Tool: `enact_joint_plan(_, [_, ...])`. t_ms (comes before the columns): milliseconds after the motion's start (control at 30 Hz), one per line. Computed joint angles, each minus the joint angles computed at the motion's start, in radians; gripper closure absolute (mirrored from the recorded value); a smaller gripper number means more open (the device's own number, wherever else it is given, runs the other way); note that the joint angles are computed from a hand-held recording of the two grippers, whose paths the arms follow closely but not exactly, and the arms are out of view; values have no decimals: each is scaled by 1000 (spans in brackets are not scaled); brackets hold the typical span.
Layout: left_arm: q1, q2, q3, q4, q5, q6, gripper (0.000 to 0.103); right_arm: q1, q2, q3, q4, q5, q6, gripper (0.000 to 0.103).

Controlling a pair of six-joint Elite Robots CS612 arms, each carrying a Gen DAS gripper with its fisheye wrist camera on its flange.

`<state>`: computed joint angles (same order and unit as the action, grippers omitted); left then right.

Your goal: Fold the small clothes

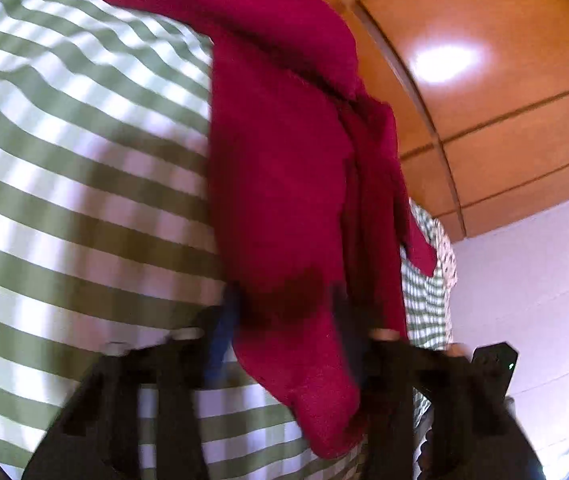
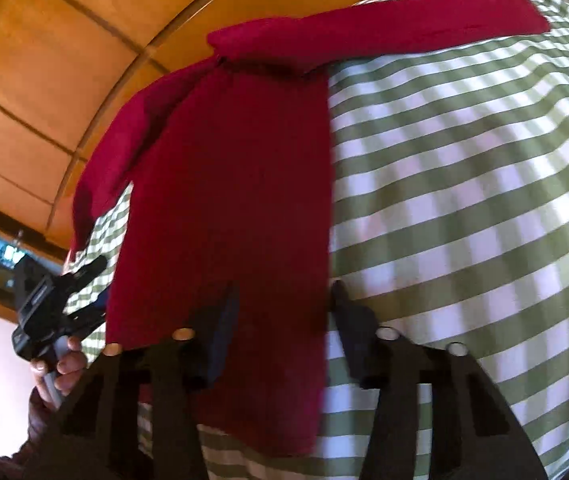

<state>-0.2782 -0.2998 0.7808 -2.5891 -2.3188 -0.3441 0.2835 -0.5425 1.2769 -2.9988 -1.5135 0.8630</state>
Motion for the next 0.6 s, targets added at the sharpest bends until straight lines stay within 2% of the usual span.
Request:
enact_joint_plan(67, [-3, -13, 19, -7, 3, -6, 92, 3, -4, -8, 31, -6, -19, 89])
enact_joint_plan(100, [1, -26, 36, -26, -4, -12, 93, 7, -9, -9, 35, -14, -24, 92])
enact_joint_plan(233, [31, -73, 75, -87, -13, -2, 94, 17, -58, 36, -37, -83, -84, 94])
enact_joint_plan(367, [60, -156, 163, -136, -4, 34, 95, 31, -126, 99, -104, -149, -170, 94])
enact_joint_plan(433, [75, -213, 234, -119, 33, 94, 95, 37, -155, 136, -101, -165, -195, 94])
enact_joint_plan(500, [80, -247, 282, -96, 66, 142, 95, 44, -174, 168, -76, -173, -200, 94])
enact_joint_plan(567, [84, -276, 338, -71, 130, 188, 95, 46, -178, 194, -41, -166, -172, 94])
enact_joint_plan(600, [89, -280, 353, -55, 137, 197, 95, 44, -178, 210, -22, -152, -146, 94])
